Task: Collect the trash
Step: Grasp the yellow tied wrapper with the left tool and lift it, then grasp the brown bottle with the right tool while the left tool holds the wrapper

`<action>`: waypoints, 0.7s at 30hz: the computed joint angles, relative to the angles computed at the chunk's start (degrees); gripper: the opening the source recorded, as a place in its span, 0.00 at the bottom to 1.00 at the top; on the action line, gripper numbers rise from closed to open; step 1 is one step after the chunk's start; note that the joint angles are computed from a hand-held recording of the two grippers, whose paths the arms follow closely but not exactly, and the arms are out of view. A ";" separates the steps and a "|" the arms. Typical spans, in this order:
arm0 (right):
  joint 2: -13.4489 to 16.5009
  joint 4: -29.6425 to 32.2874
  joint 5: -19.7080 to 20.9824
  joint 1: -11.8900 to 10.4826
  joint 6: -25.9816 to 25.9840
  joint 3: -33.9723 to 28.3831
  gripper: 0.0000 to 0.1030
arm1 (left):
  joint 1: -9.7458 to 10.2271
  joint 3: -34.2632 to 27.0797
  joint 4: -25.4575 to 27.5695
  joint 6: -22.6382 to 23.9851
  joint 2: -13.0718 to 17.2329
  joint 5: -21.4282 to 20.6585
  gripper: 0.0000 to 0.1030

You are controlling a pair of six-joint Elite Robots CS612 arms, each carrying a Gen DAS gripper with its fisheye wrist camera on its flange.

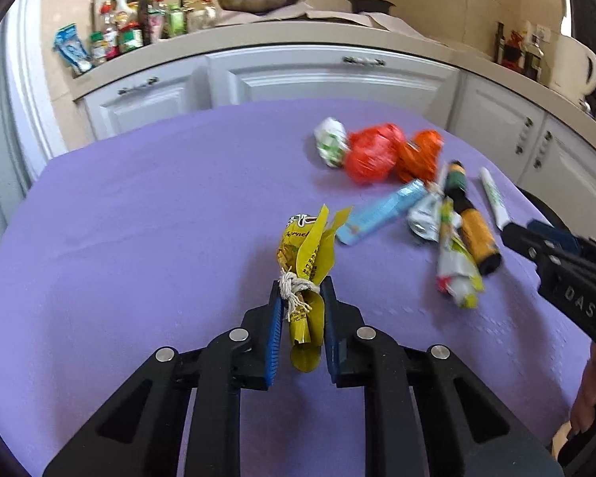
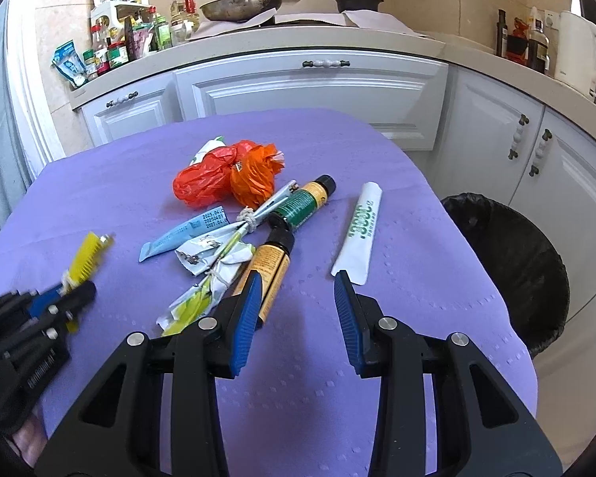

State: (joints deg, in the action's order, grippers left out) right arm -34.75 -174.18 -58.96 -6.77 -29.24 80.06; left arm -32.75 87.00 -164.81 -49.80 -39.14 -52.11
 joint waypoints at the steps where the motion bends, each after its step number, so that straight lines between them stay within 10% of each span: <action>1: 0.05 0.37 -0.11 0.18 -0.17 -0.15 0.36 | 0.18 0.24 0.40 -0.70 -0.20 0.54 0.19; 21: 1.04 7.55 -3.71 1.91 -1.81 -3.03 0.22 | 2.21 1.65 1.03 -4.63 -1.34 -0.61 0.19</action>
